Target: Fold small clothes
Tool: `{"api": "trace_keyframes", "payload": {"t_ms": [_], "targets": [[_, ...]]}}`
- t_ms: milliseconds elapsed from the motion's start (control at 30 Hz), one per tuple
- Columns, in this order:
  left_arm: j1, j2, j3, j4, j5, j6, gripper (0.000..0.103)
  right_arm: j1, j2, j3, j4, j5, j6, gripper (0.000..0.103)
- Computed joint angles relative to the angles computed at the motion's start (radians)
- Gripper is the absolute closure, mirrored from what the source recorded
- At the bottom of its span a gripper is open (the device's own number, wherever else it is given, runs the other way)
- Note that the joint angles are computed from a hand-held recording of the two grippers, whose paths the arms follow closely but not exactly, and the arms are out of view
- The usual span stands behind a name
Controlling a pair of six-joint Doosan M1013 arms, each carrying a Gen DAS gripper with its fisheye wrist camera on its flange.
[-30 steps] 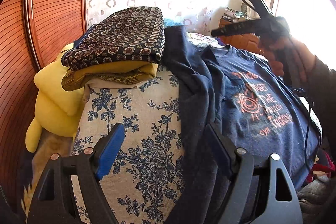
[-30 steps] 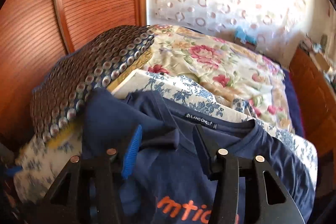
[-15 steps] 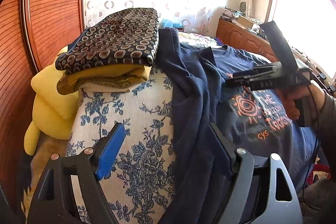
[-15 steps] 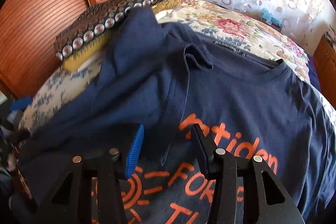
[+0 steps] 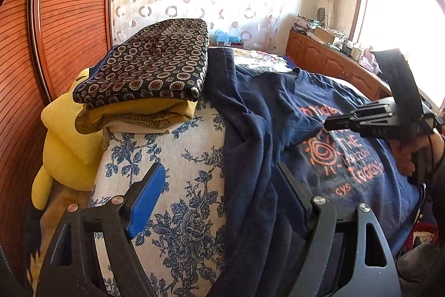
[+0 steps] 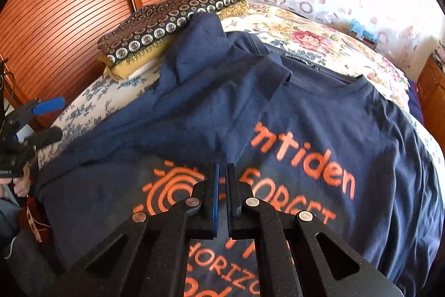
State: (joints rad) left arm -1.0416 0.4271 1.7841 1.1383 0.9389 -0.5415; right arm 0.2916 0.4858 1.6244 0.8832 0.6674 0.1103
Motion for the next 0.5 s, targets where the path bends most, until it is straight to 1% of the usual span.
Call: {"api": "trace_keyframes", "payload": {"t_ms": [33,100,133,167,233,300,367,433,500], "targets": [[0.001,0.000,-0.001,0.003,-0.001,0.000,0.023,-0.003,-0.005,0.009,0.018,-0.016,-0.018,0.099],[0.006,0.002,-0.006,0.013,-0.010,0.010,0.023,-0.002,-0.021,0.036,0.070,-0.082,-0.066,0.088],[0.008,0.002,-0.008,0.016,-0.013,0.015,0.024,-0.006,-0.027,0.047,0.106,-0.103,-0.095,0.071],[0.013,0.003,-0.011,0.020,-0.022,0.023,0.025,-0.013,-0.033,0.057,0.141,-0.112,-0.121,0.050],[0.026,0.006,-0.026,0.014,-0.043,0.062,0.031,-0.022,-0.037,0.074,0.216,-0.140,-0.174,0.035],[0.037,0.011,-0.040,0.015,-0.060,0.097,0.034,-0.021,-0.034,0.084,0.245,-0.188,-0.199,0.035],[0.052,0.014,-0.052,0.006,-0.095,0.129,0.040,-0.017,-0.023,0.079,0.207,-0.232,-0.159,0.035],[0.072,0.025,-0.075,-0.025,-0.125,0.186,0.043,-0.013,-0.012,0.073,0.175,-0.261,-0.117,0.035],[0.090,0.034,-0.091,-0.059,-0.161,0.241,0.049,-0.010,-0.009,0.074,0.163,-0.288,-0.103,0.035]]}}
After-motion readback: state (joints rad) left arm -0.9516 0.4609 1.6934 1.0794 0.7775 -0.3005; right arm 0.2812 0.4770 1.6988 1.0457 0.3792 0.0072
